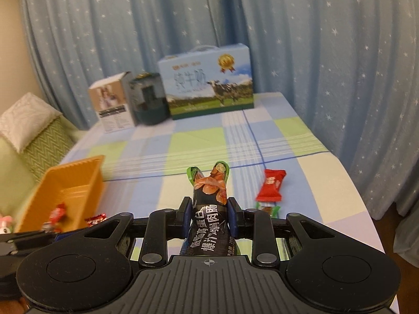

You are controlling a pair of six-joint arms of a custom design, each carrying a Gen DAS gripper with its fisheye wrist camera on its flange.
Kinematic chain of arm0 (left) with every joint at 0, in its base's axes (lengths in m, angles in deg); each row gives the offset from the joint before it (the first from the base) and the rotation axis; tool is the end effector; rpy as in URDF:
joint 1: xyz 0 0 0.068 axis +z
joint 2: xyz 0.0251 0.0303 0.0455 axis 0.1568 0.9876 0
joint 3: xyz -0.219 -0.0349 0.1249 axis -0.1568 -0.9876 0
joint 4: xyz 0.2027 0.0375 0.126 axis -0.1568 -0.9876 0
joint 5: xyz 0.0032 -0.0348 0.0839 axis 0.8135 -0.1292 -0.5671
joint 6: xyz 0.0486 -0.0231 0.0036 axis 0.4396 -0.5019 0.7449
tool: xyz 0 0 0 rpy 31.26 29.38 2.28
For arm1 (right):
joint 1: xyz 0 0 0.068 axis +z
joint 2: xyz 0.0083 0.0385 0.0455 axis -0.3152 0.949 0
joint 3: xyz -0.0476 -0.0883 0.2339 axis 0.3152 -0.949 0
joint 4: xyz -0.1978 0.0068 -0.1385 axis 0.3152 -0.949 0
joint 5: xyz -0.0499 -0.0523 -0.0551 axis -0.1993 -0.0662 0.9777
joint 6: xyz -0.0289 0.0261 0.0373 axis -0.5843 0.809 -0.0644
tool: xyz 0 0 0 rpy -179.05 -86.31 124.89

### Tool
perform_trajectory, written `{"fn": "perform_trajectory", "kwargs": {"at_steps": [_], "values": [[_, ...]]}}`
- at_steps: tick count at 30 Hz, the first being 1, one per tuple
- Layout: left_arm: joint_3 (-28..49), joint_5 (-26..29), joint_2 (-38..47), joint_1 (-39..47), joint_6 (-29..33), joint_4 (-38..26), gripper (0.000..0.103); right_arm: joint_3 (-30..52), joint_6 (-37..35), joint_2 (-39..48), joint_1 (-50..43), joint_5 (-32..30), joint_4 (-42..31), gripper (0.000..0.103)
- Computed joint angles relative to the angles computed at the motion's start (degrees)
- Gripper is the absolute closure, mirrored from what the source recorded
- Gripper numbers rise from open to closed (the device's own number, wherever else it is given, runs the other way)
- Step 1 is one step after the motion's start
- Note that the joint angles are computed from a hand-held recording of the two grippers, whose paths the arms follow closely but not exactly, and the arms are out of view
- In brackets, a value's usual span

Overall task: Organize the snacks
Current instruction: 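Carry the red candy and snack bar over the orange tray with both tools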

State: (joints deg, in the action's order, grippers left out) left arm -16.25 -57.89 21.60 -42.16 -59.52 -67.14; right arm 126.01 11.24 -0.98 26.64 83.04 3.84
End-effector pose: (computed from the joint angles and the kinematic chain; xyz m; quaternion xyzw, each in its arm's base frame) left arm 0.1204 -0.1190 0.2084 -0.0772 0.9025 -0.0841 0.4153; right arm 0.1831 0.1736 0.2156 -0.1297 0.8826 0.1773 0.4156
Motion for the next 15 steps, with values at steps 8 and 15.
{"fn": "perform_trajectory", "kwargs": {"at_steps": [8, 15], "values": [[5.51, -9.54, -7.9, -10.91, -12.67, -21.06, 0.087, 1.26, 5.87, -5.24, 11.84, 7.58, -6.96, 0.074], [10.67, -16.91, -9.38, -23.66, -32.15, -42.15, 0.087, 4.23, 8.53, -3.85, 20.34, 11.99, -9.17, 0.074]]}}
